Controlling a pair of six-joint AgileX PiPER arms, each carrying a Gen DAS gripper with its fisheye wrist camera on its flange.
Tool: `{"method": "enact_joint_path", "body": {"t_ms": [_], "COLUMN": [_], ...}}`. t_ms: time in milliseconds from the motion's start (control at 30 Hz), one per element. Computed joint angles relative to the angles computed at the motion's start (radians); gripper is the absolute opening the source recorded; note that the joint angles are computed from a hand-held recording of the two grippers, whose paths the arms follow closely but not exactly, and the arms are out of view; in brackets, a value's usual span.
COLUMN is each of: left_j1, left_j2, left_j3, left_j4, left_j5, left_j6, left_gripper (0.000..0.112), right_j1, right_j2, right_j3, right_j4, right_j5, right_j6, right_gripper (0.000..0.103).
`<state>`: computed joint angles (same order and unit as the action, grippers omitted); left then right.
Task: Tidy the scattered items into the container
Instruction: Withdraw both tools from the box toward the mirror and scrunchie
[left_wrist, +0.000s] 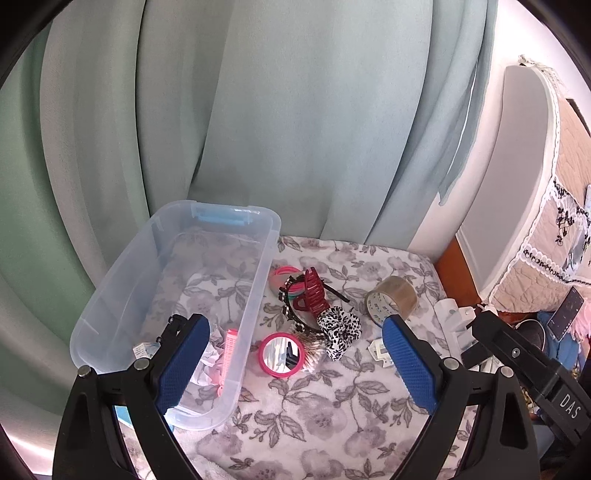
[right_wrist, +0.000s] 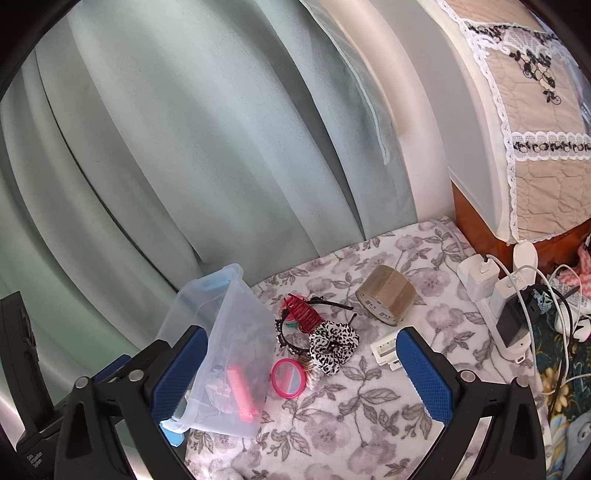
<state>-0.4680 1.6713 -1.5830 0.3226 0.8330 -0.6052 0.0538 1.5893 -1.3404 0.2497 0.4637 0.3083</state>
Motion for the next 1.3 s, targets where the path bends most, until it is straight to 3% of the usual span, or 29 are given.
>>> {"method": "enact_joint_path", "body": {"t_ms": [200,300,900,1300], "left_j1": [0.008,0.012,0.008,0.009], "left_j2": [0.050,0.074,0.249,0.359], "left_j3": [-0.020,-0.029,-0.178,-0.236], "left_j4": [-0.055,-0.082,-0.154,-0.219], "left_j5": [-0.005,-0.012,0.010,0.036], "left_j6": [0.046,0.067,0.168,0.236], "left_gripper": [0.095,0.103,0.103,0.103], "right_j1": [-0.022,-0.029,-0.075,-0.129], "right_j2": [0.033,0.053,0.138,0.219], "right_j3": [0.001,-0.002,-0.010,-0.020], "right_j4": [0.001,0.016,-0.010,0.088], "right_j5": [0.008,0.009,-0.005,0.054], "right_j6": [-0.010,-0.029,-0.032,-0.109], "right_gripper": [0.103,0.103,0.103,0.103]}}
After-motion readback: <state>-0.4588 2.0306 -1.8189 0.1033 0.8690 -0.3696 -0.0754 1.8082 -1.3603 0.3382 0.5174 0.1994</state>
